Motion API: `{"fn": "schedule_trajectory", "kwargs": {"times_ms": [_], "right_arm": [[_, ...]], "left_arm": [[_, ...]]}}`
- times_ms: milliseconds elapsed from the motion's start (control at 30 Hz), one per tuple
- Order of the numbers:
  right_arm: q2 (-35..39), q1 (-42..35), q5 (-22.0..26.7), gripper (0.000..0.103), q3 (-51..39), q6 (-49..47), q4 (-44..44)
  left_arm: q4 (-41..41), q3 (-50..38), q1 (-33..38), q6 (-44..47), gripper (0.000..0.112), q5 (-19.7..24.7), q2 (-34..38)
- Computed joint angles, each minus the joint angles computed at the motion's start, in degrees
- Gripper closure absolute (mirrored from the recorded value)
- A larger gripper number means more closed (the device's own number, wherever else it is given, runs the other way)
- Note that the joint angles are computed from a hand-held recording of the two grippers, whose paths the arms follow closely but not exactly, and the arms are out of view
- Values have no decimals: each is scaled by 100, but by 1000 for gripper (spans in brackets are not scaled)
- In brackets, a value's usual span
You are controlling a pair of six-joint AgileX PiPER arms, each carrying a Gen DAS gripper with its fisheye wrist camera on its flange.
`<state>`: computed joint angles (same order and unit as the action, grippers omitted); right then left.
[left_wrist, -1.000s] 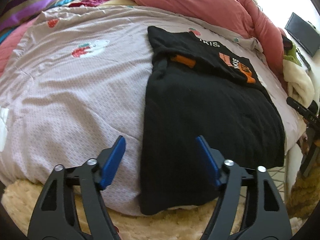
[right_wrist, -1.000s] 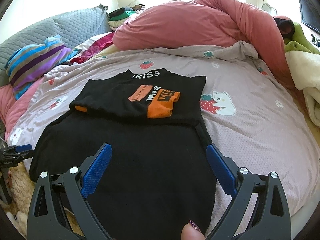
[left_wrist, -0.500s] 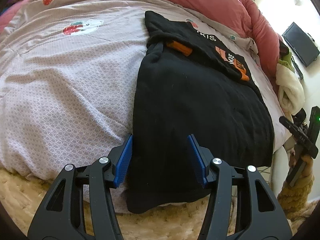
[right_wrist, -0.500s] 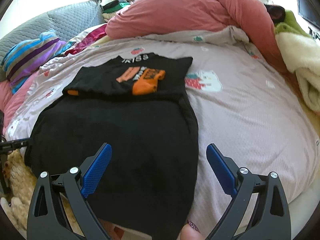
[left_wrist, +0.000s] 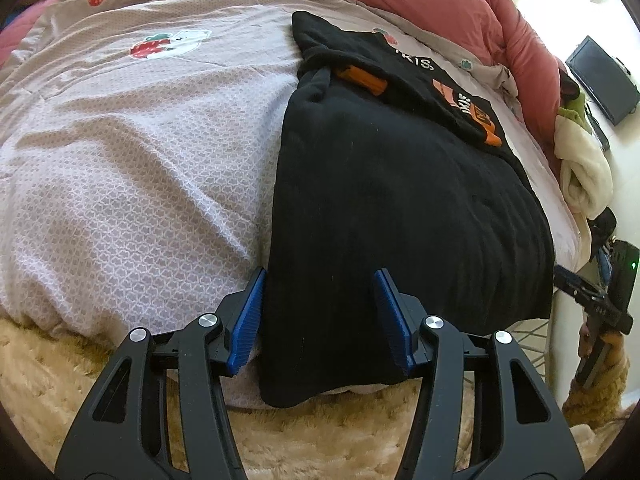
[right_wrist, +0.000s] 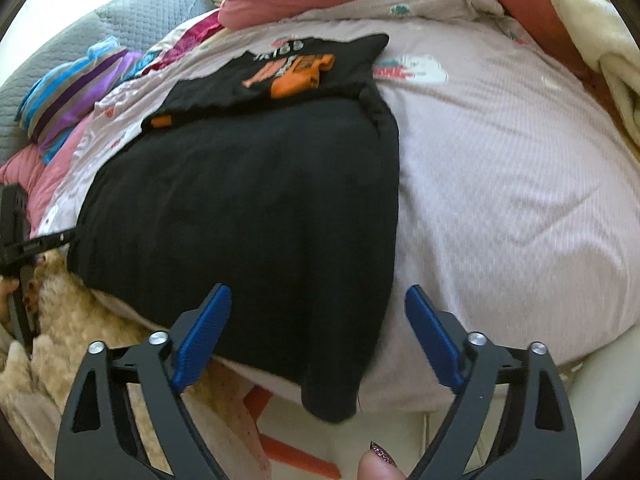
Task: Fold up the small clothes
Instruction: 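Close both tools on the shirt hem edge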
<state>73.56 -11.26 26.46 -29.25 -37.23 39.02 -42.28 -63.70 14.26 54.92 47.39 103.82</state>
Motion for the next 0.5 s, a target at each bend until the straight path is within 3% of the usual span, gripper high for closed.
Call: {"fn": "schedule_trajectory", "kwargs": {"times_ms": [133,267,433,500], "right_arm": [[37,-193,157,25,152,-403,352],[153,-255,238,40,234,-679,572],[378,-470,264,41,377,-1332,1123],[481,-641,317,50,420,-1697,1437]], "left_arm": [[56,78,-19,-4,66,-49,-65],[108,166,-15,-13,66,-74,-132],[82,318,31,58,66,-93,-205],[47,363,66,97,66,-72,-199]]}}
